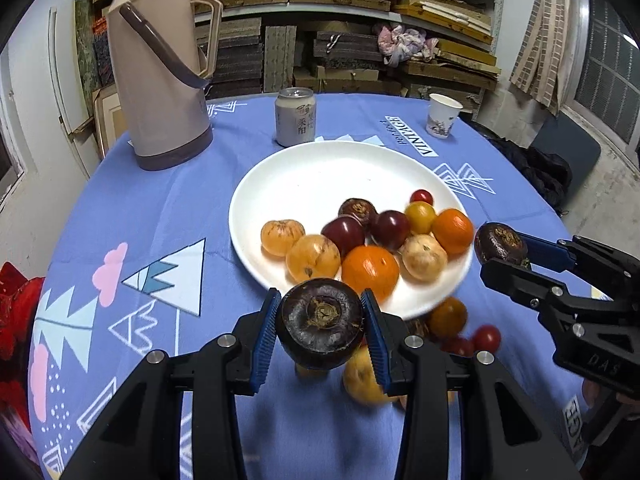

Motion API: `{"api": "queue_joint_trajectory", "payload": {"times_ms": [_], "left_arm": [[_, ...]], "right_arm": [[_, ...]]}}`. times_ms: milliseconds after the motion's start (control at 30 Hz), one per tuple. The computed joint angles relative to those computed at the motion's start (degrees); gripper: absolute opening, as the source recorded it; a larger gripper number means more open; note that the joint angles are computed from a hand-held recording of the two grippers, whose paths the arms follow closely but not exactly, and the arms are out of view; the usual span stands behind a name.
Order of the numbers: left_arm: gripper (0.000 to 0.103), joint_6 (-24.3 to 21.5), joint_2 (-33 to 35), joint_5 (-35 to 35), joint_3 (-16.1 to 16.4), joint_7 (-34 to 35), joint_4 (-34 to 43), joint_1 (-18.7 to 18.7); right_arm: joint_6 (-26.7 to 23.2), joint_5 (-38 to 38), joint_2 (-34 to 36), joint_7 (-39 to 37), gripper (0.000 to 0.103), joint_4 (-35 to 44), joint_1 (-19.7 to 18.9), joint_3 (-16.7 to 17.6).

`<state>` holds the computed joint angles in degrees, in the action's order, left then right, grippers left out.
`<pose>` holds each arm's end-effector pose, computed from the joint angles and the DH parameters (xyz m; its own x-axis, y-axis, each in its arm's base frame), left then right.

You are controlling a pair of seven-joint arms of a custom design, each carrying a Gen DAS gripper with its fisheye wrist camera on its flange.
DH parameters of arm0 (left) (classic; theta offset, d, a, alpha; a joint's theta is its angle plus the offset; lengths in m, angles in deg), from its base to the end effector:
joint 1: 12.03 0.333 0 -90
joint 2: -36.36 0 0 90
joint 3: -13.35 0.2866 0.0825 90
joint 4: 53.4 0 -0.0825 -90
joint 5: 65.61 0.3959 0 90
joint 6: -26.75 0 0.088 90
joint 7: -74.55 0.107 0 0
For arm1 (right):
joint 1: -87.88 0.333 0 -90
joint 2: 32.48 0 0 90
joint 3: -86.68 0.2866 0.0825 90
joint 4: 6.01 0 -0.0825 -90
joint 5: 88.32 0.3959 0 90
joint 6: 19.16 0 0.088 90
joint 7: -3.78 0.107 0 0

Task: Organize fruits
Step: 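Carry both mangosteens onto the white plate and open both tools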

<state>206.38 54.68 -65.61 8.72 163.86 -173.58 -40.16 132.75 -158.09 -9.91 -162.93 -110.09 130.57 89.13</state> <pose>0.5303 -0.3387 0.3152 -0.5297 -0.8475 0.0333 -0.6499 0.3804 -0.6579 0.4543 0.4899 0.3230 0.0347 -0.9881 -0.1498 -0.6753 0.0874 -0.7324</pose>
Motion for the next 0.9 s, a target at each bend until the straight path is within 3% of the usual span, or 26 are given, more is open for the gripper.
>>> {"api": "queue_joint_trajectory", "payload": {"times_ms": [100, 267, 367, 567, 800, 900], "left_arm": [[0.041, -3.0, 4.0, 1.8, 3.8, -3.3, 6.0, -3.3], [0.041, -6.6, 8.9, 4.1, 5.0, -7.8, 12.9, -3.9], [0.041, -6.9, 10.2, 4.5, 3.7, -8.5, 14.4, -2.5], [0.041, -6.2, 11.5, 8.9, 8.4, -13.7, 16.3, -6.5], [0.041, -7.0, 15.2, 9.0, 6.5, -14.1, 21.7, -5.1], [0.041, -10.5, 18.9, 7.0, 2.3, -10.9, 27.2, -1.9]], "right_arm": [[-0.6, 2.8, 2.5, -3.7, 0.043, 3.0, -1.0, -0.2], [0.4, 7.8, 6.6, -9.4, 0.043, 7.4, -1.9, -1.5], [1.4, 10.0, 8.2, -11.8, 0.043, 9.0, -1.7, -2.6], [2.1, 12.7, 11.1, -14.3, 0.043, 12.1, -0.7, -4.5], [1.8, 15.3, 13.3, -16.8, 0.043, 14.5, 0.7, -6.0], [1.1, 15.0, 14.1, -16.6, 0.044, 15.5, 1.5, -7.0]]}}
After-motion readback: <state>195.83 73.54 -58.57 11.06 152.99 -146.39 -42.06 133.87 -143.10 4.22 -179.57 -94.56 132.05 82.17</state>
